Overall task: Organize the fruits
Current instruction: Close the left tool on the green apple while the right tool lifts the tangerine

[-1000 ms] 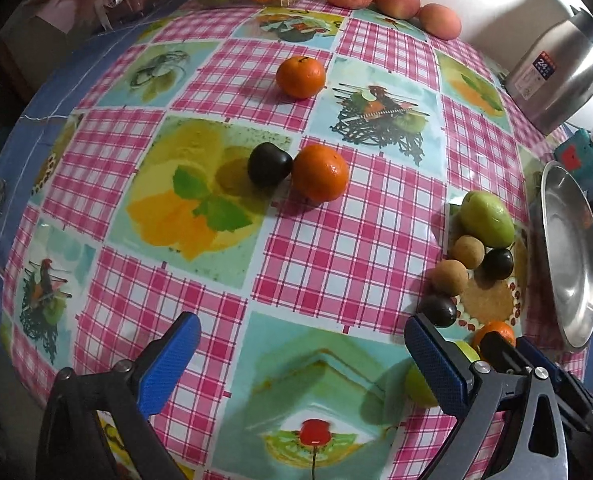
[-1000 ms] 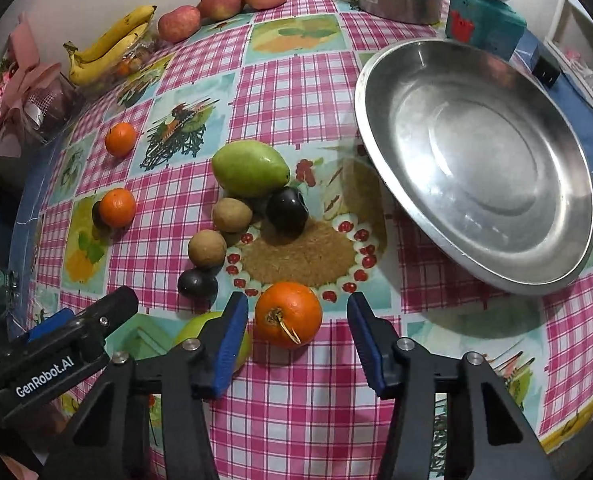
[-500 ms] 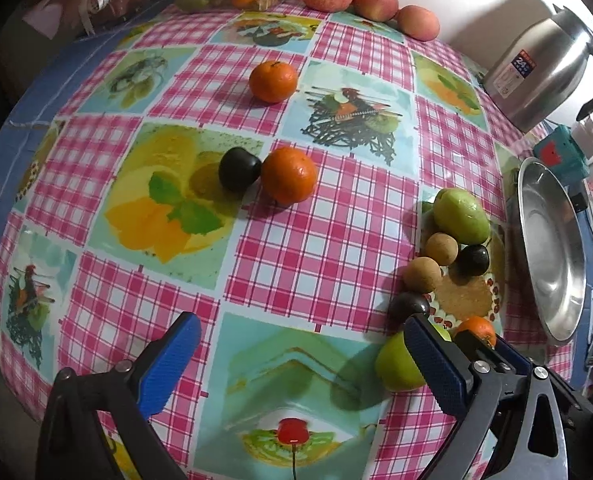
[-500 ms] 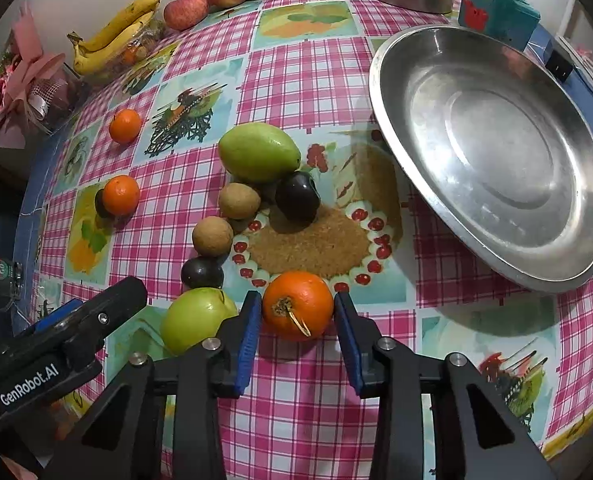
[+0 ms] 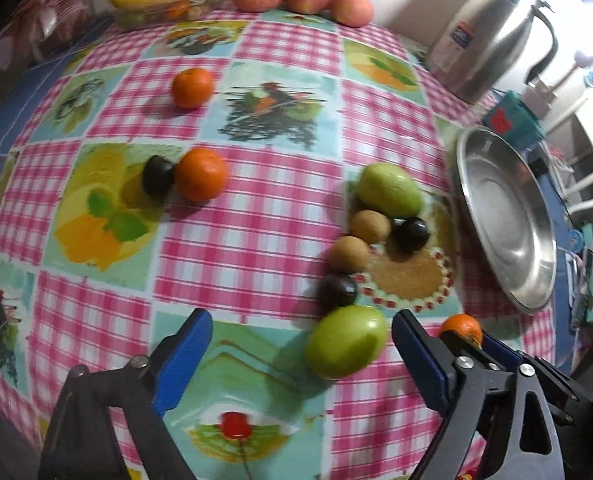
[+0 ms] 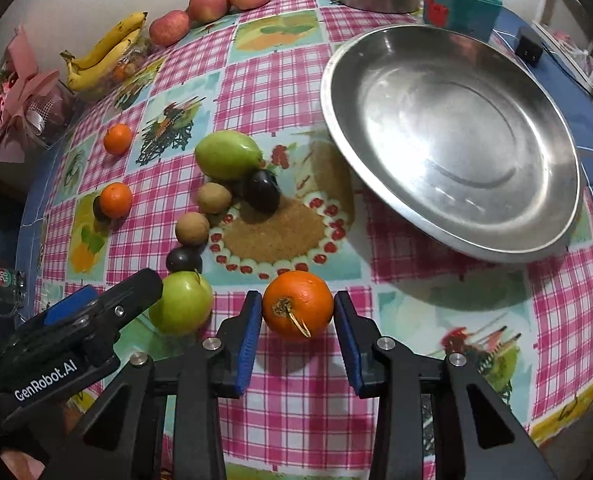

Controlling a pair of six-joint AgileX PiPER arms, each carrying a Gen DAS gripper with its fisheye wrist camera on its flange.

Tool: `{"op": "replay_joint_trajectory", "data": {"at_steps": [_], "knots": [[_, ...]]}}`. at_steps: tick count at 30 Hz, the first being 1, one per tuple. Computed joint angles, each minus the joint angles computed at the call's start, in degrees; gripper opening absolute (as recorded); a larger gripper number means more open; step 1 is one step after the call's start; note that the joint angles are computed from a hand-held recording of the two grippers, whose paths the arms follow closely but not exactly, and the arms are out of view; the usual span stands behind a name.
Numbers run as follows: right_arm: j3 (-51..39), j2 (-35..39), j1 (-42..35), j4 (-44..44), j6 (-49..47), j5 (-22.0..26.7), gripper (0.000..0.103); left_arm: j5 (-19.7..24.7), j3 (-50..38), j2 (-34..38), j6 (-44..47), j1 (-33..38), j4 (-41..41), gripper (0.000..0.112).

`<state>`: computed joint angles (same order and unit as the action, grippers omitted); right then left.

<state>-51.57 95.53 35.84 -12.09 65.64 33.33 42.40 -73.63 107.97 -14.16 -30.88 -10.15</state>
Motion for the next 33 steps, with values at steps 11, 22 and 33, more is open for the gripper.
{"op": "replay_joint_trajectory", "data": {"at_steps": [11,22,33], "knots": [[1.3,-1.4,-0.2,0.6,-0.7,1.2,0.038,0.4,-1.2,1.6,4.8,-1.0,-7.0,0.071],[2.9,-2.8,-0.6,1.2,-1.3,1.2,0.038,0.8,-0.8,1.8,2.6,-1.6,-6.5,0.061],[2.8,-2.8,-0.8,1.6,-1.6,1.5,0.038,1.7,-1.3,3.2,3.2,-1.4,-7.6,0.051]]}}
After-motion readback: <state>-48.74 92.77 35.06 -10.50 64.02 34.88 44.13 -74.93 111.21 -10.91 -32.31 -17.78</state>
